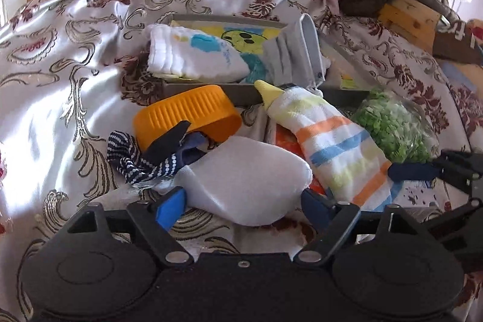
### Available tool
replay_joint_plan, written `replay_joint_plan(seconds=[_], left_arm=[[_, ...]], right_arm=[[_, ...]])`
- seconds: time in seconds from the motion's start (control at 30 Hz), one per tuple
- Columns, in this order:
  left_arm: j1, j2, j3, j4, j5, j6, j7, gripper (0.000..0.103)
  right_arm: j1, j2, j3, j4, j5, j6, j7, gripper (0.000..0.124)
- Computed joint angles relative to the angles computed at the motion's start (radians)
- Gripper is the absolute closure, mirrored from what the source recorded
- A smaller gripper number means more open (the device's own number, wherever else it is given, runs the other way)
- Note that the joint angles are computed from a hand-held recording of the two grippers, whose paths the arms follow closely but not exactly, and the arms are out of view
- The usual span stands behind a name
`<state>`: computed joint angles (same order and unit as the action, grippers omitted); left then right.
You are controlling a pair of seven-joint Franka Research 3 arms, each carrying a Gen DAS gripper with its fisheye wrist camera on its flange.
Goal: Organize soft objects
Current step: 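Grasp the white sock with the left tool while the right tool grasps the striped sock, then lift the white sock and striped sock with both tools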
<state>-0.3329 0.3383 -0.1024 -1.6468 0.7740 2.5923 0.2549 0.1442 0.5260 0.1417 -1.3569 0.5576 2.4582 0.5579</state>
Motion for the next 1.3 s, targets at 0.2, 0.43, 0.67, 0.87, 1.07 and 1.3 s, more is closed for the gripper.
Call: replay_joint_plan(seconds=[0.2, 0.43, 0.67, 0.87, 1.07, 1.3], left_arm=[[0.006, -0.015, 0.015, -0.037, 0.028, 0.099, -0.081, 0.037], [0.019, -0.016, 0.011, -0.045, 0.004, 0.144, -0.076, 0.052], [0.028, -0.028, 0.007, -0.061, -0.041, 0.147, -0.085, 0.059], [0.035, -0.042, 0.005, -0.079, -0.070, 0.141, -0.091, 0.077], [0.042, -0.054, -0.010, -0.079, -0.103, 0.052, -0.064, 0.093], [0.063, -0.078, -0.064, -0.082, -0.218, -0.031, 0.091, 0.096]], right_arm=[[-0.031, 0.010, 0.030, 0.023, 0.072, -0.054, -0.024, 0.044], [-0.021, 0.023, 0.022, 0.038, 0.096, -0.065, -0.017, 0.056], [-0.032, 0.011, 0.036, 0.023, 0.127, -0.095, -0.065, 0.090], [-0.017, -0.036, 0.031, -0.048, 0.138, -0.047, -0.134, 0.107], [-0.006, -0.064, 0.024, -0.089, 0.136, -0.016, -0.159, 0.113], [-0.007, -0.101, 0.009, -0.122, 0.102, -0.097, -0.184, 0.113]])
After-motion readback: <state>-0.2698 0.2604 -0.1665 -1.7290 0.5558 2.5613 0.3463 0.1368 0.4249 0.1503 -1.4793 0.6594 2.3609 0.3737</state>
